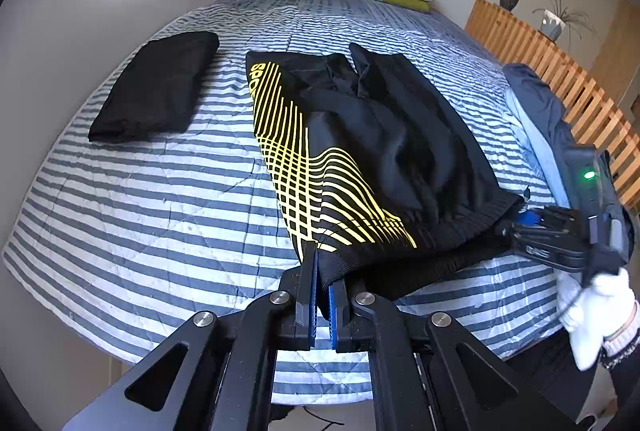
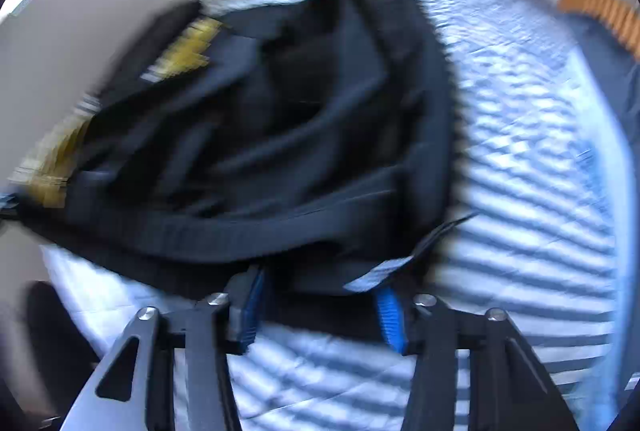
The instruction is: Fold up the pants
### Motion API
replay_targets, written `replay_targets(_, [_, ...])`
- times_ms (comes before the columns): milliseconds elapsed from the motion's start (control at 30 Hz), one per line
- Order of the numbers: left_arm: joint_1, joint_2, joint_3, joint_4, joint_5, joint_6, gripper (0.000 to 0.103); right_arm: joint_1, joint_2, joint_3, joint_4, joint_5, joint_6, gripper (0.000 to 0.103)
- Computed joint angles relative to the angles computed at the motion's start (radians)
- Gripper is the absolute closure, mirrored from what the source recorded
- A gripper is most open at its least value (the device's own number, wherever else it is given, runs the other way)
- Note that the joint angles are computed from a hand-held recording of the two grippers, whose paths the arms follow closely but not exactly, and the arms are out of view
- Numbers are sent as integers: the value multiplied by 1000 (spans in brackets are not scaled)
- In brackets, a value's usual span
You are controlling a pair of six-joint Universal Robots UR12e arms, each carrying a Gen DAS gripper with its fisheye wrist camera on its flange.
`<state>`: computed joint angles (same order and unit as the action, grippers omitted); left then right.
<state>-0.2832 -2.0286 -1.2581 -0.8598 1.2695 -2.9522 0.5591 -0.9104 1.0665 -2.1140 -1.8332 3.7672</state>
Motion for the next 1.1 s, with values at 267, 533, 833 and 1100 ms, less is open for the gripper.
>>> replay_targets(267, [-2, 16, -32, -71, -21, 84, 100, -2, -135, 159, -49, -197, 198, 100])
replay_targets(533, [-29, 5, -21, -175, -4, 197, 100, 3, -143, 170, 110, -153, 183, 100])
replay_targets(833, [-13, 31, -44, -225, 10, 223, 98, 13, -105, 124, 165, -128, 85, 100])
replay_targets(1100, [22, 34, -8, -327, -85, 194, 74, -3, -172, 201, 128, -19, 19, 83])
